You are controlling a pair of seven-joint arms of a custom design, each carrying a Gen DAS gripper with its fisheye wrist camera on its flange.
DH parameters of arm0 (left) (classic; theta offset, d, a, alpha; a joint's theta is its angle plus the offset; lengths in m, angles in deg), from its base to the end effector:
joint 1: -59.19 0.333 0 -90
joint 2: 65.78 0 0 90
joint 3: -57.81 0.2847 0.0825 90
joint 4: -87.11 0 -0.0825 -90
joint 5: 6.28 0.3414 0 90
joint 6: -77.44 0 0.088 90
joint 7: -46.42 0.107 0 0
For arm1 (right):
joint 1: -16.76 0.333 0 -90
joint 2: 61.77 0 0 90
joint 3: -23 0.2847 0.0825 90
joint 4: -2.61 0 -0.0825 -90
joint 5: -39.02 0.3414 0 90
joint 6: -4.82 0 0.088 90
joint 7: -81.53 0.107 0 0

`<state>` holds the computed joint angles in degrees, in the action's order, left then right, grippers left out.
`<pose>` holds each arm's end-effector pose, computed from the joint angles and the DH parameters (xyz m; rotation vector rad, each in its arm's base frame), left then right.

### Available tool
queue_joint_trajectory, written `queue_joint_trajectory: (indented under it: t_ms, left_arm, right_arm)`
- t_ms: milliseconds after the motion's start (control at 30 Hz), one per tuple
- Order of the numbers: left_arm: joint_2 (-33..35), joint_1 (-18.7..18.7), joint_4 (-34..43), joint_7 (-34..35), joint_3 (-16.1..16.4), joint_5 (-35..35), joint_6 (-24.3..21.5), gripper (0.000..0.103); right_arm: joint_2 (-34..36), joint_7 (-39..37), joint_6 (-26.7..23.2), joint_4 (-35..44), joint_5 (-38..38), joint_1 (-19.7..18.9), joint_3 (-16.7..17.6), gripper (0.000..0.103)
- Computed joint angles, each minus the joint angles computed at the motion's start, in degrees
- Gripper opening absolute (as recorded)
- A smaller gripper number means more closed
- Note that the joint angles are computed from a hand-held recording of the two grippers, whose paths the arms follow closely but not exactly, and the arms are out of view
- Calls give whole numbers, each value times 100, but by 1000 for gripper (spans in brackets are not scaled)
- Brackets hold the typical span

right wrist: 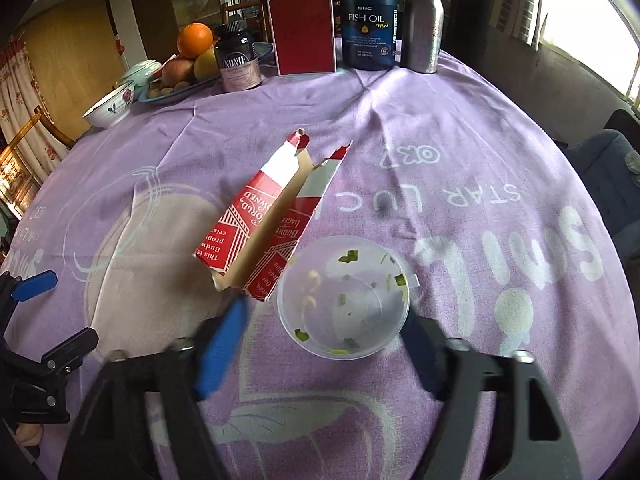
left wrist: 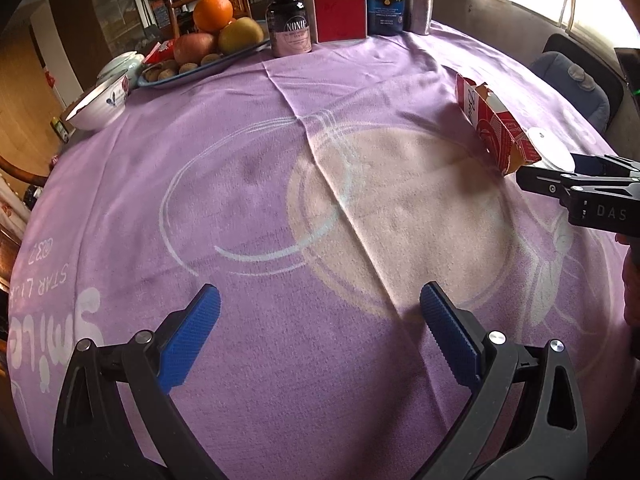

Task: Collect trash
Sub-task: 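Grasp the red-and-white paper carton with the left tool while the right tool grasps the clear plastic bowl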

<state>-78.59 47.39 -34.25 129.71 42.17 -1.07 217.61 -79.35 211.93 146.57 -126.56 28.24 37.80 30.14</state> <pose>0.4394 -0.2390 0.5491 -1.4682 2.2778 -0.5771 0.4125 0.2270 0.5309 -1.7789 1.9508 -0.3845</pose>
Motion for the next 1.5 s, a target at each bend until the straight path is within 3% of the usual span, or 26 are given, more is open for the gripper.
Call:
queue_joint_trajectory:
  t_ms: [33, 233, 433, 667, 867, 1033, 1167, 1200, 1267, 1333, 1500]
  left_arm:
    - [-15, -5, -12, 13, 0, 1, 13, 96]
    - [-133, -26, -120, 100, -17, -8, 126, 96]
    - [-173, -40, -155, 184, -7, -118, 206, 96]
    - [4, -182, 80, 594, 198, -1070, 9, 96]
    - [910, -325, 1427, 715, 39, -1040, -781, 96]
    - [2095, -612, 2853, 460, -8, -1035, -1073, 97]
    - [2924, -969, 3669, -125, 144, -543, -1109, 96]
    - [3040, -1082, 3774, -264, 207, -324, -1091, 93]
    - [3003, -1308, 3621, -509, 350, 281, -775, 74]
    - [2826, -1330, 3342, -513, 359, 480, -537, 41]
    - [1848, -983, 2176, -125, 250, 99, 137, 40]
  right_arm:
    - [-28, 30, -16, -15, -39, -12, 20, 51]
    - [-506, 248, -197, -373, -218, 2, 137, 51]
    - [-1433, 537, -234, -1105, -131, 162, 210, 51]
    - [-2136, 900, -244, -1702, -122, 365, 372, 52]
    - [-2147, 962, -61, -1769, -203, 402, 321, 55]
    - [-2202, 1061, 1, -1842, -234, 374, 343, 55]
    - [-2152, 1078, -146, -1747, -381, 342, 448, 57]
    - [-2150, 1081, -160, -1738, -402, 349, 456, 57]
    - [-2167, 1127, -163, -1747, -430, 343, 461, 57]
    - [-2210, 1183, -112, -1789, -444, 349, 464, 57]
    - [-2278, 1297, -165, -1813, -495, 355, 508, 57]
